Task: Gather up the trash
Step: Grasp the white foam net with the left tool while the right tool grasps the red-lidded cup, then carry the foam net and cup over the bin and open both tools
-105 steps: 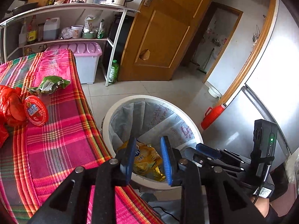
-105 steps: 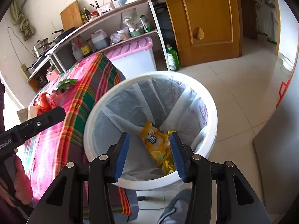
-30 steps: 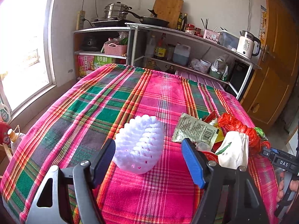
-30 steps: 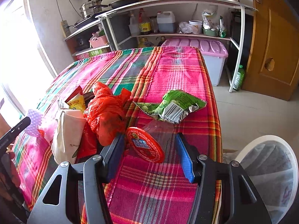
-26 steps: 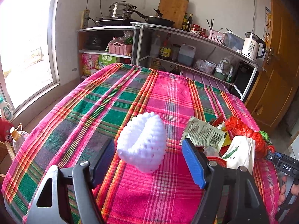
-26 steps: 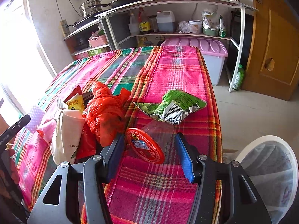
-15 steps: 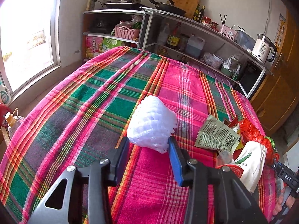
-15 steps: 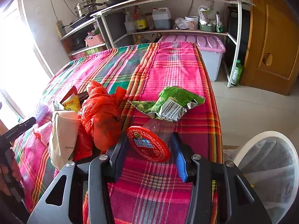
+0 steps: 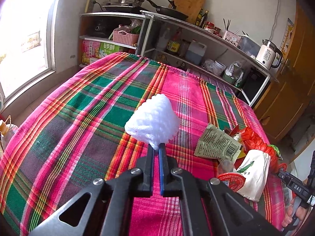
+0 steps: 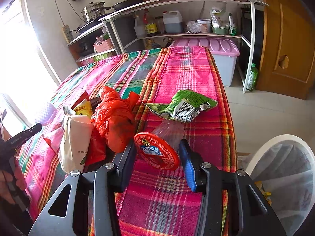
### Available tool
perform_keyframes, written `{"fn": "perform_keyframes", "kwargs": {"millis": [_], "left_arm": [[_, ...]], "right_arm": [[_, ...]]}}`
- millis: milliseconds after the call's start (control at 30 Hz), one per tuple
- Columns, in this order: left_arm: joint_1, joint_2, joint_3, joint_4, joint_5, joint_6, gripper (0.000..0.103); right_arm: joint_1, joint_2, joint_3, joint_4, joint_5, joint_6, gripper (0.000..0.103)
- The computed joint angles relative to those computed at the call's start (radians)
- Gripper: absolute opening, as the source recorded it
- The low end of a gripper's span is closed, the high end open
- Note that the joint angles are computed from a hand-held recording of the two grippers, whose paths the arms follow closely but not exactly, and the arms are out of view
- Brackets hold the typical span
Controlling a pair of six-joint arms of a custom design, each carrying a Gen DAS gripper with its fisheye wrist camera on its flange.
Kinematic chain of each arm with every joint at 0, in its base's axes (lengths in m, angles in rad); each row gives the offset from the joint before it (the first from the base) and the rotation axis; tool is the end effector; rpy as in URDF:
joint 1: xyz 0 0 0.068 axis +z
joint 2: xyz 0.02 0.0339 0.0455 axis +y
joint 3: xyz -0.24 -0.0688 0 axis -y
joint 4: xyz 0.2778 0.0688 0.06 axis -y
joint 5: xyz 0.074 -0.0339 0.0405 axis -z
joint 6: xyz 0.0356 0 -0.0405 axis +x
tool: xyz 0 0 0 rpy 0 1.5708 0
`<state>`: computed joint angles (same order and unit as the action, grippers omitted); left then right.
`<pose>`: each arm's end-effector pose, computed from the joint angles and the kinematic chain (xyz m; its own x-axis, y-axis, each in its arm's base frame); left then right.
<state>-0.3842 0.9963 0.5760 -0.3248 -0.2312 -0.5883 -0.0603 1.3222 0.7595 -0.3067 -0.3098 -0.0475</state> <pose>0.2326 -0.0852 0.1827 -0.6388 -0.3244 -0.6977 -0.1752 0.9443 -0.2786 0.2977 -0.0071 0.1662 -0.7551 0.0003 -0.6556 -0.1750 0.9636 0.2020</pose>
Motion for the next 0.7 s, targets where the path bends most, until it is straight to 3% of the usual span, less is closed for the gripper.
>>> {"fn": "perform_keyframes", "kwargs": {"millis": [400, 700], "left_arm": [[-0.196, -0.174, -0.019, -0.103, -0.114, -0.013, 0.004], [-0.430, -0.156, 0.027, -0.110, -0.188, -0.051, 0.004]], "right_arm": [[-0.063, -0.224, -0.120, -0.063, -0.068, -0.015, 0.045], [-0.155, -0.443, -0.203, -0.180, -0.153, -0.050, 0.045]]}}
